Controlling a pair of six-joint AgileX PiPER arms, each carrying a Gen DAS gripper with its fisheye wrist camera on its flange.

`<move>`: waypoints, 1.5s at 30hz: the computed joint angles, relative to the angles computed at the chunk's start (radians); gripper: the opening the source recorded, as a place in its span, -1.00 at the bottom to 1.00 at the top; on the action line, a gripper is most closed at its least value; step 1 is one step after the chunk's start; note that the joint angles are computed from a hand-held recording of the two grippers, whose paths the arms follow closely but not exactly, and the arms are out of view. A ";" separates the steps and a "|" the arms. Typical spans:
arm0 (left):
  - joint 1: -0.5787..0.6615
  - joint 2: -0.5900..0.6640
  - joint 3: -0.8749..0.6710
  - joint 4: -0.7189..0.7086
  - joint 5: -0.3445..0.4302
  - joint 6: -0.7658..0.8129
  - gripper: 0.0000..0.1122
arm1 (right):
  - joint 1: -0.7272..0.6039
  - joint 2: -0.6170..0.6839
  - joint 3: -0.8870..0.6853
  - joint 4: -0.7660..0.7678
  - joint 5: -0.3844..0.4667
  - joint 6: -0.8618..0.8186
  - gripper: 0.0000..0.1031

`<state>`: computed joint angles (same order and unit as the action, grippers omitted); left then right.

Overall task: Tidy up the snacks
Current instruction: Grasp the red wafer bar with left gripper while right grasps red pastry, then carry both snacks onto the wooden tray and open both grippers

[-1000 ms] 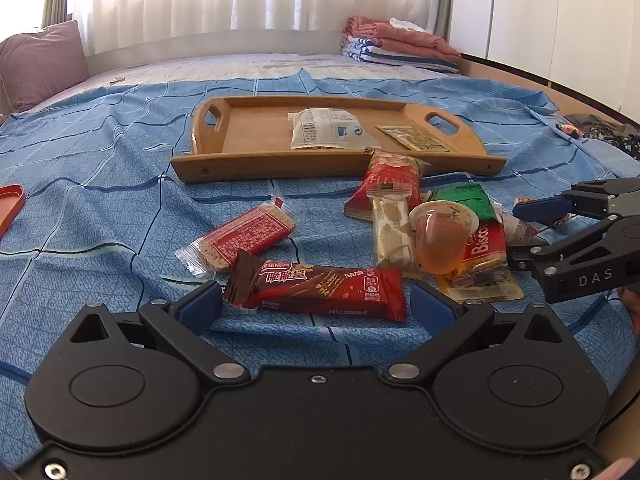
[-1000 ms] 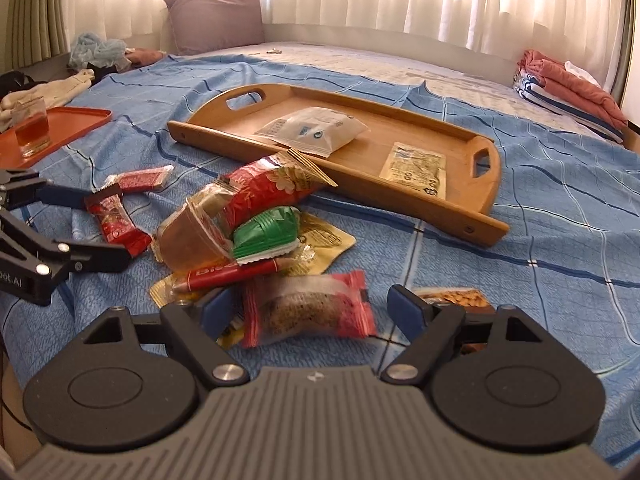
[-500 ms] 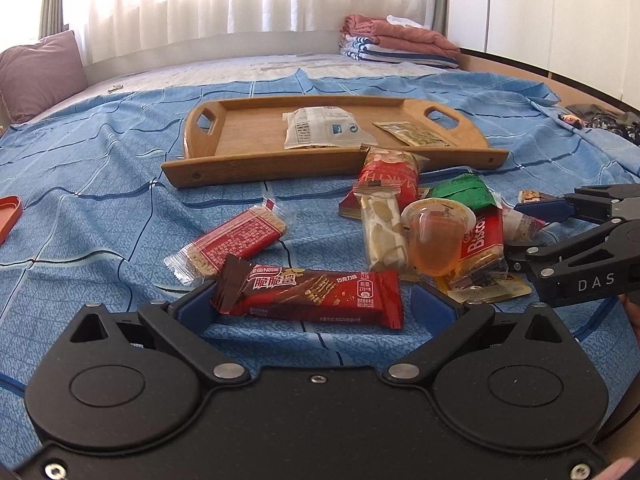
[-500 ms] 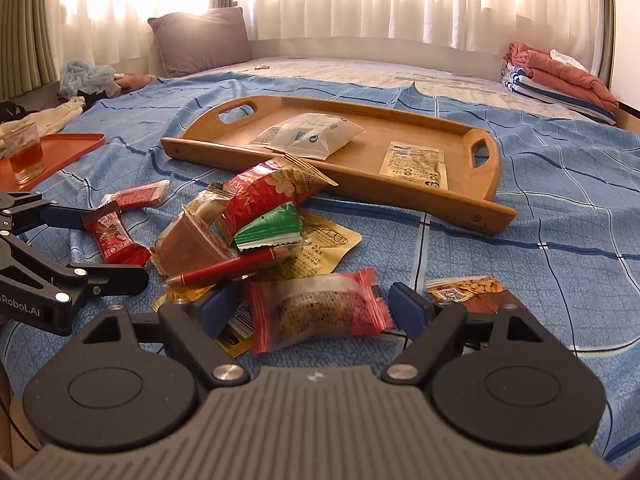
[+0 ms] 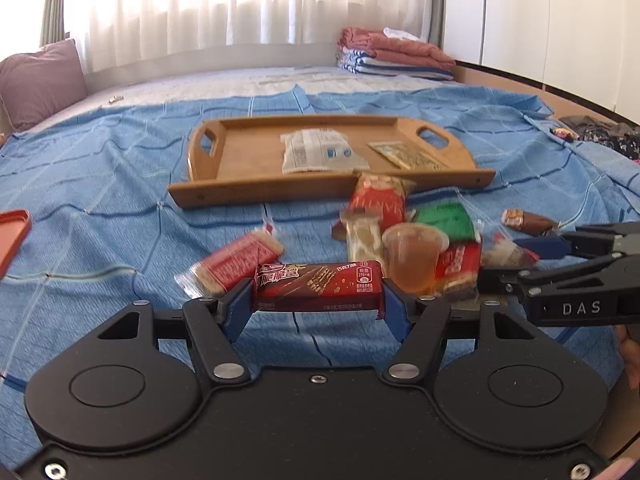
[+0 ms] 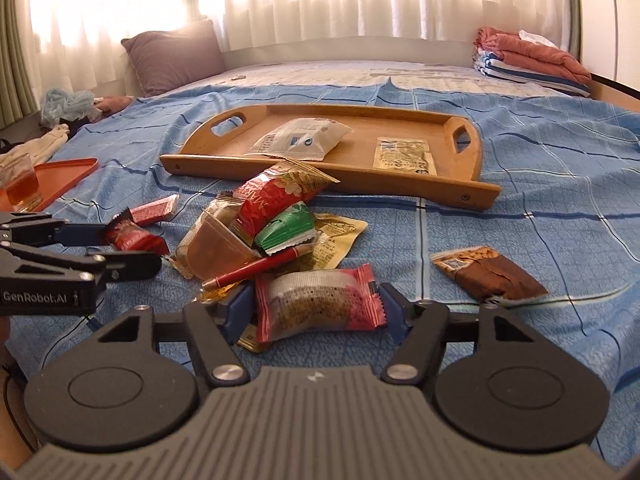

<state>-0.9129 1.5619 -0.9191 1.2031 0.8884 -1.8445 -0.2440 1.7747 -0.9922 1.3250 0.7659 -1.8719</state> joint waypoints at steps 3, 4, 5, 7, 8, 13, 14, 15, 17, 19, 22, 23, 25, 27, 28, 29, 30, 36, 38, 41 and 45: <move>0.007 -0.021 -0.025 -0.010 0.026 0.036 0.15 | -0.006 -0.020 0.001 -0.001 -0.028 0.031 0.33; 0.015 -0.025 -0.036 -0.017 0.029 0.052 0.15 | -0.011 -0.022 -0.002 0.006 -0.032 0.039 0.33; 0.026 -0.031 -0.045 -0.023 0.027 0.067 0.15 | -0.016 -0.023 -0.010 0.010 -0.032 0.049 0.33; 0.059 -0.039 -0.063 -0.029 0.007 0.097 0.15 | -0.023 -0.022 -0.029 0.017 -0.029 0.074 0.33; 0.076 -0.041 -0.073 -0.035 -0.006 0.114 0.15 | -0.023 -0.022 -0.040 0.018 -0.031 0.087 0.33; 0.230 -0.042 -0.149 -0.161 -0.135 0.237 0.15 | 0.002 -0.012 -0.112 0.020 -0.066 0.163 0.33; 0.262 -0.036 -0.170 -0.190 -0.154 0.266 0.15 | 0.010 -0.004 -0.134 0.014 -0.073 0.191 0.33; 0.292 -0.027 -0.193 -0.215 -0.168 0.296 0.15 | 0.017 0.006 -0.158 0.004 -0.078 0.220 0.33; 0.352 -0.004 -0.241 -0.272 -0.197 0.369 0.15 | 0.036 0.031 -0.217 -0.027 -0.093 0.294 0.33; 0.409 0.028 -0.300 -0.340 -0.217 0.453 0.15 | 0.053 0.066 -0.285 -0.065 -0.098 0.375 0.33; 0.474 0.084 -0.381 -0.415 -0.226 0.544 0.15 | 0.083 0.127 -0.395 -0.134 -0.099 0.498 0.33; 0.499 0.108 -0.415 -0.460 -0.229 0.591 0.15 | 0.093 0.149 -0.434 -0.164 -0.096 0.547 0.33; 0.542 0.158 -0.478 -0.559 -0.227 0.681 0.15 | 0.115 0.190 -0.501 -0.210 -0.088 0.623 0.33; 0.564 0.210 -0.536 -0.593 -0.208 0.716 0.15 | 0.144 0.220 -0.545 -0.245 -0.102 0.664 0.33; 0.569 0.236 -0.564 -0.594 -0.194 0.727 0.15 | 0.163 0.236 -0.567 -0.267 -0.115 0.683 0.33; 0.570 0.258 -0.587 -0.587 -0.182 0.727 0.15 | 0.181 0.249 -0.585 -0.287 -0.124 0.697 0.33; 0.576 0.279 -0.610 -0.585 -0.174 0.733 0.15 | 0.196 0.262 -0.602 -0.305 -0.130 0.709 0.33; 0.607 0.377 -0.723 -0.596 -0.124 0.783 0.15 | 0.275 0.338 -0.696 -0.415 -0.138 0.767 0.33; 0.614 0.394 -0.736 -0.598 -0.122 0.792 0.15 | 0.293 0.359 -0.720 -0.445 -0.137 0.784 0.33; 0.623 0.412 -0.744 -0.595 -0.117 0.793 0.15 | 0.310 0.383 -0.743 -0.462 -0.141 0.791 0.33; 0.622 0.432 -0.758 -0.582 -0.125 0.797 0.15 | 0.325 0.411 -0.776 -0.497 -0.144 0.840 0.33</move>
